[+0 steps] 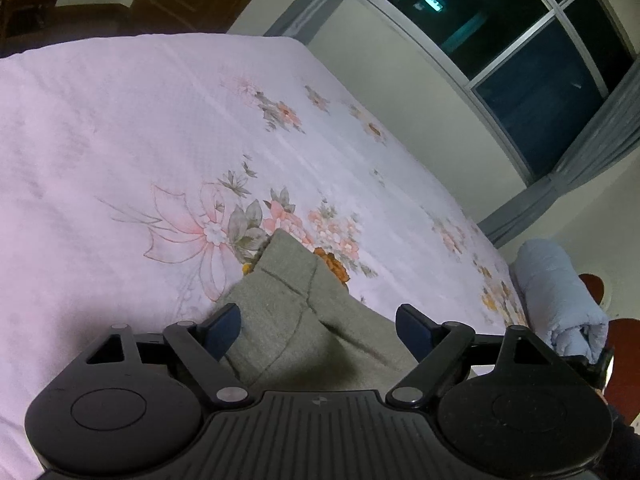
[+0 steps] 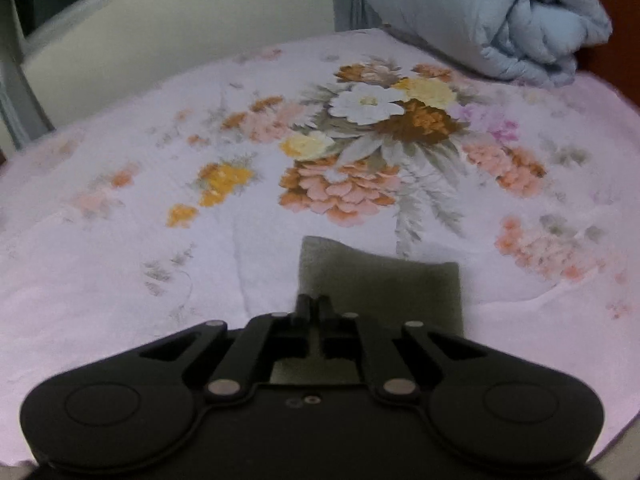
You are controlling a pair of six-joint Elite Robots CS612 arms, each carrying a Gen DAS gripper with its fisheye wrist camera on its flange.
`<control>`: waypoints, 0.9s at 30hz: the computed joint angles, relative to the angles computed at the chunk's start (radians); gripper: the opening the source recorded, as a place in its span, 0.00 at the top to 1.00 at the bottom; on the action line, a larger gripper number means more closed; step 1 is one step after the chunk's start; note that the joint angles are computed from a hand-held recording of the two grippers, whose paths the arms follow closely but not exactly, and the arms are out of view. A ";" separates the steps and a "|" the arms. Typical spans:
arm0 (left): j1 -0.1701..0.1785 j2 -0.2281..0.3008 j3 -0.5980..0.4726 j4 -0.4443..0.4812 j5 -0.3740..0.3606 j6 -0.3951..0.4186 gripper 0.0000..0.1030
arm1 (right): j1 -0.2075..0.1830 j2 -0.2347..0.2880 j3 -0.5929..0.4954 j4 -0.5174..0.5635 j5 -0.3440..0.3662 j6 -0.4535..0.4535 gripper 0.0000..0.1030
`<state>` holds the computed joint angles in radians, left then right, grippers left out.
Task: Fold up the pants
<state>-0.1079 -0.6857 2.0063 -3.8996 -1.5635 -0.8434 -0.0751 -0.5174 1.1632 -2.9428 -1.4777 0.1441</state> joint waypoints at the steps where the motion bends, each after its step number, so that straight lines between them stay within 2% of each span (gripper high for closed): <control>1: -0.001 -0.002 0.002 -0.003 0.003 0.001 0.19 | -0.009 -0.008 0.005 0.004 0.033 0.034 1.00; 4: -0.005 -0.001 0.009 -0.033 0.006 0.009 0.19 | -0.019 -0.023 0.016 -0.016 0.044 0.047 1.00; 6: -0.009 -0.005 0.016 -0.034 0.021 0.018 0.19 | -0.040 -0.060 0.083 -0.061 0.091 0.039 1.00; 8: -0.011 -0.008 0.016 -0.026 0.027 0.038 0.19 | -0.051 -0.081 0.125 -0.101 0.102 0.042 1.00; 13: -0.014 -0.010 0.008 -0.021 0.022 0.030 0.19 | -0.131 -0.193 0.363 -0.304 0.162 0.094 1.00; 19: -0.028 -0.024 0.020 -0.005 0.035 0.041 0.19 | -0.232 -0.304 0.612 -0.460 0.196 0.107 1.00; 23: -0.036 -0.033 0.038 0.008 0.046 0.037 0.19 | -0.286 -0.321 0.701 -0.487 0.206 0.113 1.00; 27: -0.044 -0.048 0.051 0.036 0.060 0.047 0.19 | -0.322 -0.288 0.716 -0.464 0.224 0.133 1.00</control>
